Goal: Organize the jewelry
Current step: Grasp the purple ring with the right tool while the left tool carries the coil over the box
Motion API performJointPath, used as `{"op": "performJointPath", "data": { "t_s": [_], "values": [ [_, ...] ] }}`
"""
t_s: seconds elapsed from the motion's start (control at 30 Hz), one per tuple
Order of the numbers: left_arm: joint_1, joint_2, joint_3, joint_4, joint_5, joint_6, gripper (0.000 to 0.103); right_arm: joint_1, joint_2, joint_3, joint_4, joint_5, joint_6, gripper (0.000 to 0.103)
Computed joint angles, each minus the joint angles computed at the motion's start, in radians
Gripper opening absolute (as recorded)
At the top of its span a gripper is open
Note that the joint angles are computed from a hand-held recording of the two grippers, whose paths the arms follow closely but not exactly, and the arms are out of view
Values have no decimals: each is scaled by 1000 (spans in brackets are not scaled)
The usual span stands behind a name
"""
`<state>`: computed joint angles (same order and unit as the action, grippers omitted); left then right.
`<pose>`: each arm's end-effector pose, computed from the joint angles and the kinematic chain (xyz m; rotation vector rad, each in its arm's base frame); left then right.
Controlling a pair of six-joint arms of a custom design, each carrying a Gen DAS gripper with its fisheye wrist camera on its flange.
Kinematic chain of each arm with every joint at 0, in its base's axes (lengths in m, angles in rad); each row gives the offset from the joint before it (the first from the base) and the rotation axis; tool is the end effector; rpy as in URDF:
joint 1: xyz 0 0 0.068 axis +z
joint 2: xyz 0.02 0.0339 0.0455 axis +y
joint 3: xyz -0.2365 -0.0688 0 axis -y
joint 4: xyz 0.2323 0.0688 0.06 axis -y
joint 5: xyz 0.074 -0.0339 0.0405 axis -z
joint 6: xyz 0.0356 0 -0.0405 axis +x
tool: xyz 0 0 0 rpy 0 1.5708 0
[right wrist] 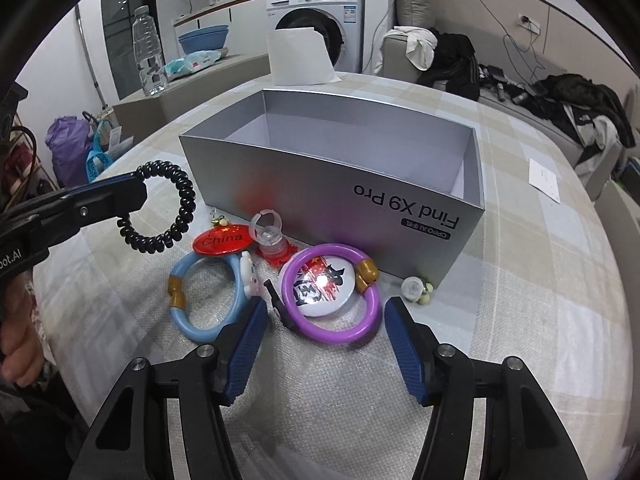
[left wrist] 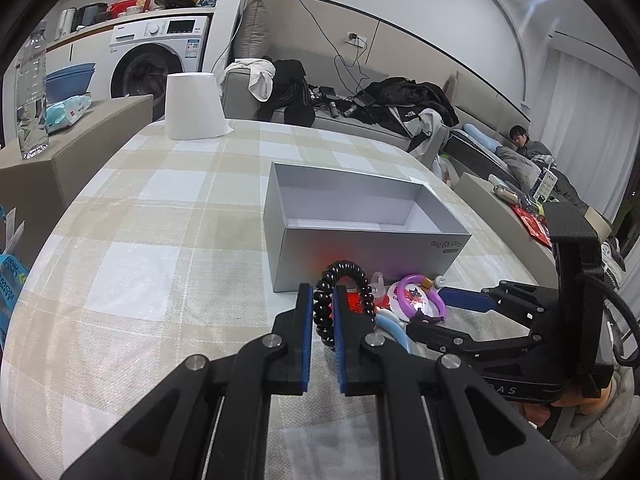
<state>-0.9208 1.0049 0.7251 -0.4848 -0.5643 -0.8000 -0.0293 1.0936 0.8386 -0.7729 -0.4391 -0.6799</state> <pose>0.1411 -0.1542 0.2346 -0.1383 2.2069 -0.2946 0.2065 0.0091 0.2321 -0.9361 2.2946 0.2786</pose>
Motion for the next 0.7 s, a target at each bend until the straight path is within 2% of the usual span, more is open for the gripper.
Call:
{"op": "performJointPath", "data": {
  "t_s": [0.2,0.37,0.5,0.7],
  "values": [
    [1,-3,-1,0,2,1,5,-23,-12,-7,-19,-25,-33,53],
    [1,-1,0,0,3,5,5,-98,-15,8,-111,-104,-116,50],
    [-7,0,3,-4,-10,4,5,-125,-29,15,-135,-133,-140,50],
    [-13,-3,4,-3,-19,6,5,-220,-50,35,-208,-234,-206,49]
  ]
}}
